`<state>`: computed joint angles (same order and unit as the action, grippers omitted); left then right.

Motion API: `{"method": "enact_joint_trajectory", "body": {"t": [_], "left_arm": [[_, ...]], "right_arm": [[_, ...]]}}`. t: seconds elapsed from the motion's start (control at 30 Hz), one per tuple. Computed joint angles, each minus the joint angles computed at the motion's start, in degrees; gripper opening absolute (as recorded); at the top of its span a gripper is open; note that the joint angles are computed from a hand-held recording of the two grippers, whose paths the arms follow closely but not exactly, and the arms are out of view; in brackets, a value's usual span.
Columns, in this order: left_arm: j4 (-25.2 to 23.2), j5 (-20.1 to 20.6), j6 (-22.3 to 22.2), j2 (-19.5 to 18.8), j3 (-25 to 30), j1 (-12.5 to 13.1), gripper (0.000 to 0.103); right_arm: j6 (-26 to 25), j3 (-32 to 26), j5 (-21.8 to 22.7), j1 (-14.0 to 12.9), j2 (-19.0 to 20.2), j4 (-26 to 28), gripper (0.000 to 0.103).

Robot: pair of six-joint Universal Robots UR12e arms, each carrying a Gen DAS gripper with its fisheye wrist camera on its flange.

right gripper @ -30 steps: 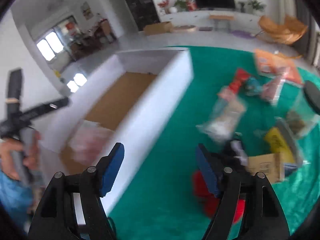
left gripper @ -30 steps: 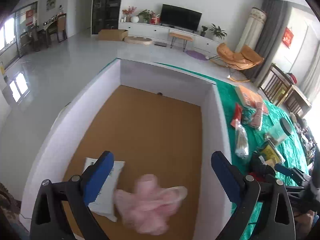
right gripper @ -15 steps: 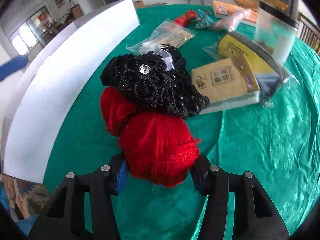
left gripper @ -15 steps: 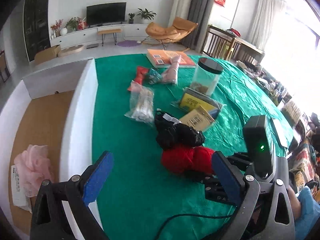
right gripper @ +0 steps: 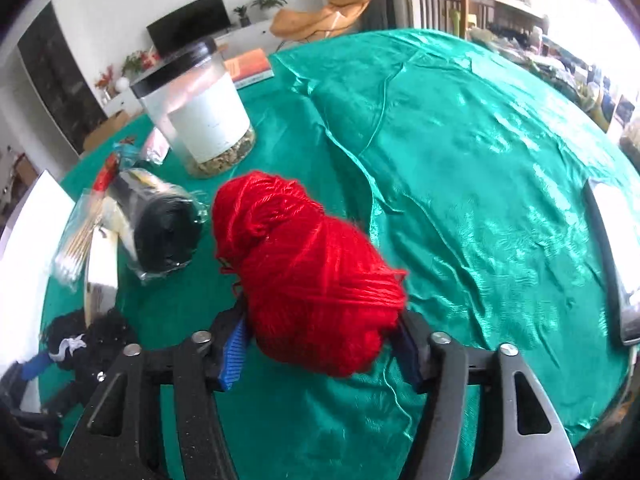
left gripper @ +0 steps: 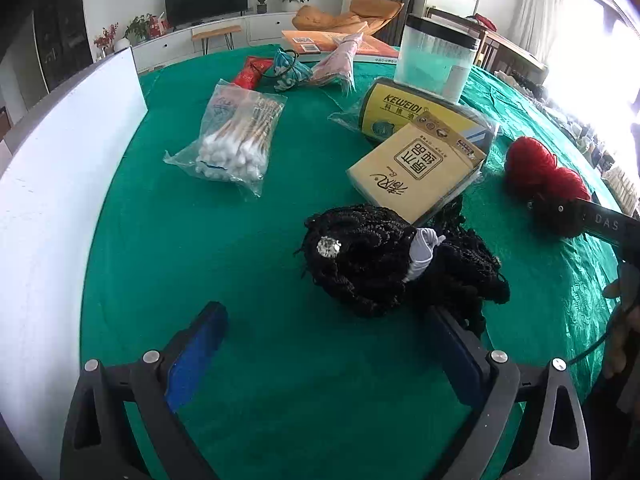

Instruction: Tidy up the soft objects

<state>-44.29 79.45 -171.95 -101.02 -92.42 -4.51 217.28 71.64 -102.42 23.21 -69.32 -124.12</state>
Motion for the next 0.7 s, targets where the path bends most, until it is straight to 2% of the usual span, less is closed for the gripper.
{"method": "enact_joint_trajectory", "body": {"t": [0.07, 0.13, 0.23, 0.37, 0.7], "left_arm": [[2.7, 1.8, 0.1, -0.5, -0.4, -0.9, 0.103], [4.6, 3.8, 0.2, -1.2, -0.3, -1.7, 0.103], [3.9, 4.3, 0.2, -2.4, 1.2, -2.2, 0.103], [3.6, 4.7, -0.3, -3.4, 2.8, -2.4, 0.103], [3.6, 4.6, -0.4, -3.5, 2.9, -2.4, 0.103]], "right_arm": [[-1.6, -0.9, -1.2, 0.6, 0.4, 1.3, 0.076], [-3.2, -2.0, -3.0, 1.3, 0.9, 3.3, 0.077], [-5.4, -2.7, -5.7, 2.0, 1.3, 5.9, 0.081], [-5.8, 0.8, -5.7, 1.4, -0.6, 3.9, 0.084], [-5.9, 1.2, -6.8, 1.6, -0.4, 2.6, 0.089]]}}
